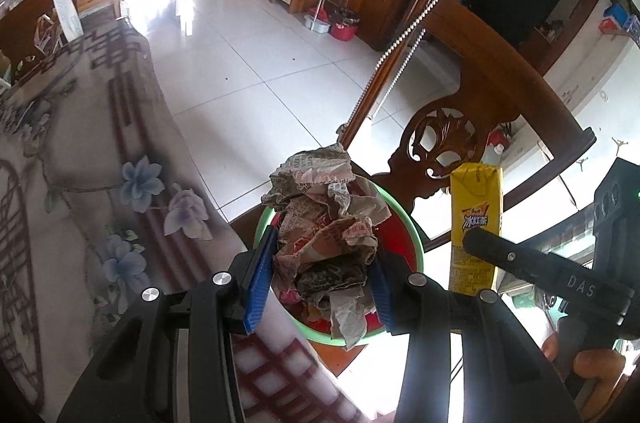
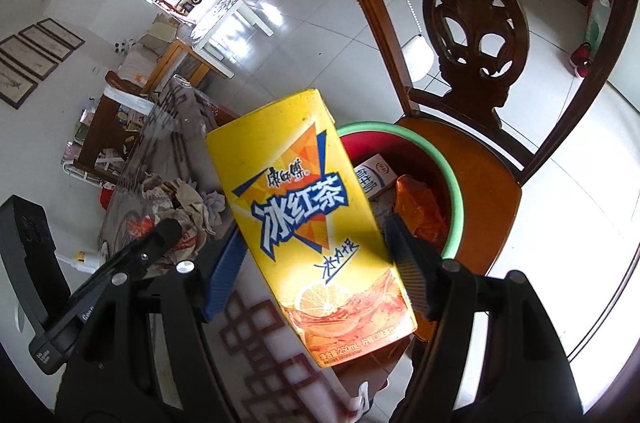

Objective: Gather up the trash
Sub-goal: 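Open the left tool then the right tool over the red bin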

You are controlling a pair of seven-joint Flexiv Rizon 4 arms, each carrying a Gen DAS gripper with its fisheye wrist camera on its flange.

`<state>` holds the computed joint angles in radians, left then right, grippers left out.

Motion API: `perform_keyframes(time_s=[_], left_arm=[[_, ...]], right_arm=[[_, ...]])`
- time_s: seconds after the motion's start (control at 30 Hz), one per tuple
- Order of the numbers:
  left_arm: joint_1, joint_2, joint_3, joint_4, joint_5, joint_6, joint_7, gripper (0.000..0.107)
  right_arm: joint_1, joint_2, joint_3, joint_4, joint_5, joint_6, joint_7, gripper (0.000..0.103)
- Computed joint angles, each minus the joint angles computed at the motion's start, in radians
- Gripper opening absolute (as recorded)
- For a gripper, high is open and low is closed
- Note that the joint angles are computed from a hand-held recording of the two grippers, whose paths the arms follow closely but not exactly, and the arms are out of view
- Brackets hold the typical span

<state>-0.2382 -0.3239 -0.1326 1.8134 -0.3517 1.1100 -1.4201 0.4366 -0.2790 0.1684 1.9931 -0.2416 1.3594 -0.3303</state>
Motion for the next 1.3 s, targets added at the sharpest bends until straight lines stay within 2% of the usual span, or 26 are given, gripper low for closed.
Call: perform_keyframes(time_s=[0.23,0.73,0.83,0.9,1.03,1.17,1.3], left_arm=[[-0.005,-0.034,-0.005,-0.039,0.006,-0.041,-0.008,0.04],[-0.003,-0.069,-0.013,-0.076,-0.004,-0.064,0.001,0.041],[0.005,-0.073,-0.025,-0.076,-0.023,-0.065,0.022,0.049],[0.006,-0.073,-0.025,-0.072,-0.03,-0.064,0.028,0.067],[0.018,-0.06,-0.035,-0.048,-0.067,-0.052,0.058,0.068],[0.026,-0.042,-0.032,-0.022,-0.09,-0.044,0.075,0.069],[0.044,-0.013,-0.034,0.019,-0.131,-0.036,0.113,0.069]], right_arm=[[-0.014,-0.005,0.001,-0.008,0.018,-0.004,-0.013,0.068],[-0.018,-0.026,-0.007,-0.042,0.019,-0.027,-0.028,0.068],[-0.018,-0.031,-0.007,-0.05,0.02,-0.032,-0.031,0.068],[-0.014,-0.032,-0.012,-0.051,0.015,-0.032,-0.025,0.069],[0.002,-0.033,-0.032,-0.05,-0.011,-0.036,0.01,0.069],[0.025,-0.03,-0.059,-0.041,-0.058,-0.033,0.071,0.077],[0.037,-0.032,-0.062,-0.048,-0.096,-0.054,0.114,0.077]])
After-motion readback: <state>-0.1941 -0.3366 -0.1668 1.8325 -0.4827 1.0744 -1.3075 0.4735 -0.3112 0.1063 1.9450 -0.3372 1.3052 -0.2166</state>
